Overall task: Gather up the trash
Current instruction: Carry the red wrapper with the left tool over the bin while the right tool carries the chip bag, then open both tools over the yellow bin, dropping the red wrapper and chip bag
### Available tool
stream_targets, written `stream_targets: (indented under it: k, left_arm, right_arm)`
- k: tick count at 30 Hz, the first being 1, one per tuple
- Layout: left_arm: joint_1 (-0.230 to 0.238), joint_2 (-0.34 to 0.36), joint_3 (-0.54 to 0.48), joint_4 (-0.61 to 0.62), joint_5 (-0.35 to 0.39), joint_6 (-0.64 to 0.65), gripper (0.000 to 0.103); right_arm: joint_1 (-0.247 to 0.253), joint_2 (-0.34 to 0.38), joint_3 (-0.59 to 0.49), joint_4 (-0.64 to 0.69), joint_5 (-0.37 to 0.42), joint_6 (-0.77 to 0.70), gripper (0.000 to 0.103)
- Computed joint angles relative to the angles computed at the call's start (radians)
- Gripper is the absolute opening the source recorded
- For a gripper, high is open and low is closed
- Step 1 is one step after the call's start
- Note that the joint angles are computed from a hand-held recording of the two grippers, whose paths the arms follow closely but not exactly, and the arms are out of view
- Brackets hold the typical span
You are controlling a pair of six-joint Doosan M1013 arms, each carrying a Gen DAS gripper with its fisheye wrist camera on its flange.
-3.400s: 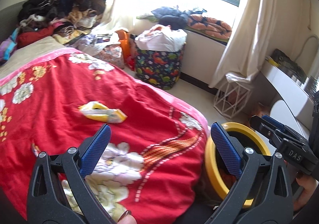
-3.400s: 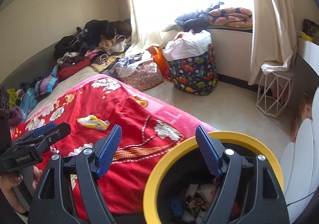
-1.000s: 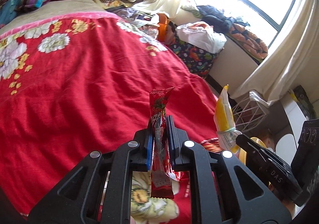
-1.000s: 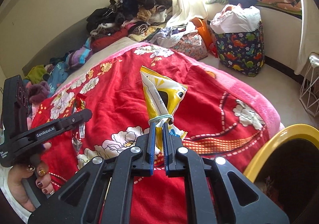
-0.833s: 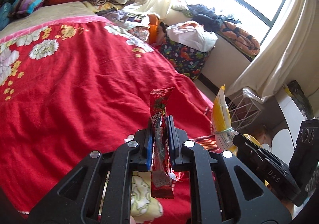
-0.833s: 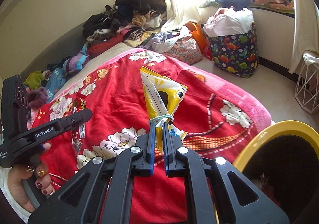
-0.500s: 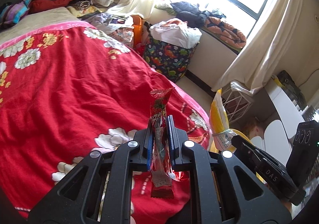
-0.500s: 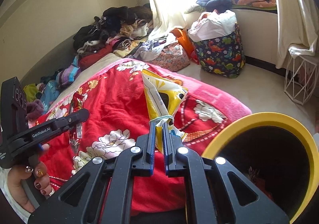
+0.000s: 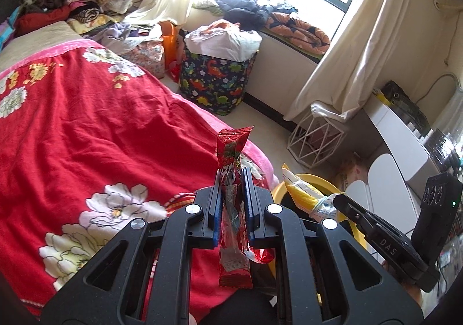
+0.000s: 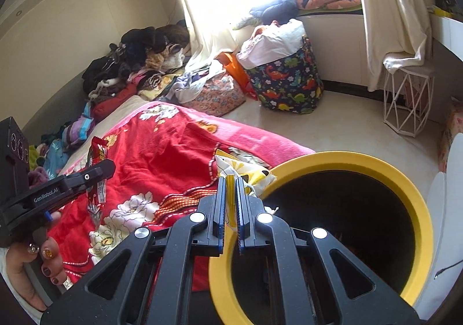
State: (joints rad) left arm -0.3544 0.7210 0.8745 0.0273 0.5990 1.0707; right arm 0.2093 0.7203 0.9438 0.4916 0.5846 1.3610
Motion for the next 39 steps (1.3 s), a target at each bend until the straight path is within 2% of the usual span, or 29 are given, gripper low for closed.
stream_targets:
  k: [9, 16, 28, 39]
  left_arm:
    - [-0.022, 0.032, -0.058, -0.084, 0.026, 0.117, 0.008]
    - [-0.038, 0.06, -0.104, -0.148, 0.054, 0.207, 0.008]
    - [-0.06, 0.109, -0.176, -0.262, 0.123, 0.374, 0.008]
    - [-0.075, 0.186, -0.309, -0.292, 0.23, 0.436, 0.008]
  right_arm:
    - [-0.022, -0.033, 0.059, -0.058, -0.052, 0.096, 0.007]
    - [-0.039, -0.047, 0.087, -0.124, -0.065, 0.201, 0.007]
    - [-0.061, -0.058, 0.111, -0.183, -0.04, 0.343, 0.007]
    - [-0.078, -0.055, 0.107, -0.185, 0.011, 0.394, 0.008]
